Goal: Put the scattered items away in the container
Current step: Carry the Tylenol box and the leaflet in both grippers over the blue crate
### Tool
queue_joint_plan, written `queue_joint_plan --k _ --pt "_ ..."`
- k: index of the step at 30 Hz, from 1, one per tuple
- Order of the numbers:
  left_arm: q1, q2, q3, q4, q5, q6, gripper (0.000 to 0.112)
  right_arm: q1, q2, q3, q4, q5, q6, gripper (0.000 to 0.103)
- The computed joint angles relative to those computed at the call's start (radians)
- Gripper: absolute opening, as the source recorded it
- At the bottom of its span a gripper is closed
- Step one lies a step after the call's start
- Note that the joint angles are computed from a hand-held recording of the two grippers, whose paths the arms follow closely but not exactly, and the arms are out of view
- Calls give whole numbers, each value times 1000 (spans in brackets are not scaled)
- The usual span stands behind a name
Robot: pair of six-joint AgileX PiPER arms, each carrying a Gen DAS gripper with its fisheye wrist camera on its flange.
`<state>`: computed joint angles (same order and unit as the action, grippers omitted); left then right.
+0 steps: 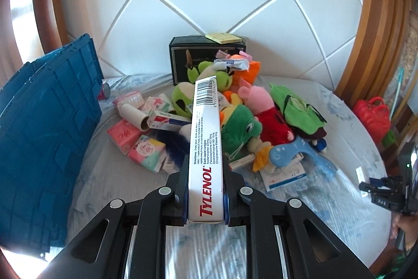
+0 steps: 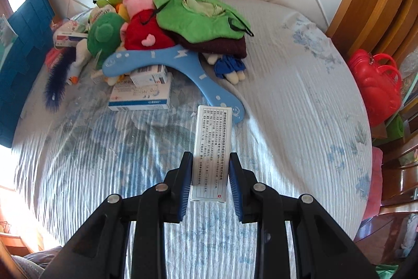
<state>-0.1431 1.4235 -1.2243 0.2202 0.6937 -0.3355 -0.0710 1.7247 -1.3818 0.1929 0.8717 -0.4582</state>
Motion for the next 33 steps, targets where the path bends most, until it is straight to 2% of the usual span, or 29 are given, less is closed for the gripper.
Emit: queue_joint_plan --k 11,19,26,33 --pt "-48 -73 10 -10 28 -13 17 43 -111 -141 40 111 54 27" --pt "6 -75 -32 -112 36 103 17 118 -138 -220 0 150 160 27" --pt "175 -78 -51 -337 30 382 17 269 -139 -274 -149 155 366 27" --pt "440 -29 -152 -640 144 761 17 493 -91 -407 -351 226 634 27"
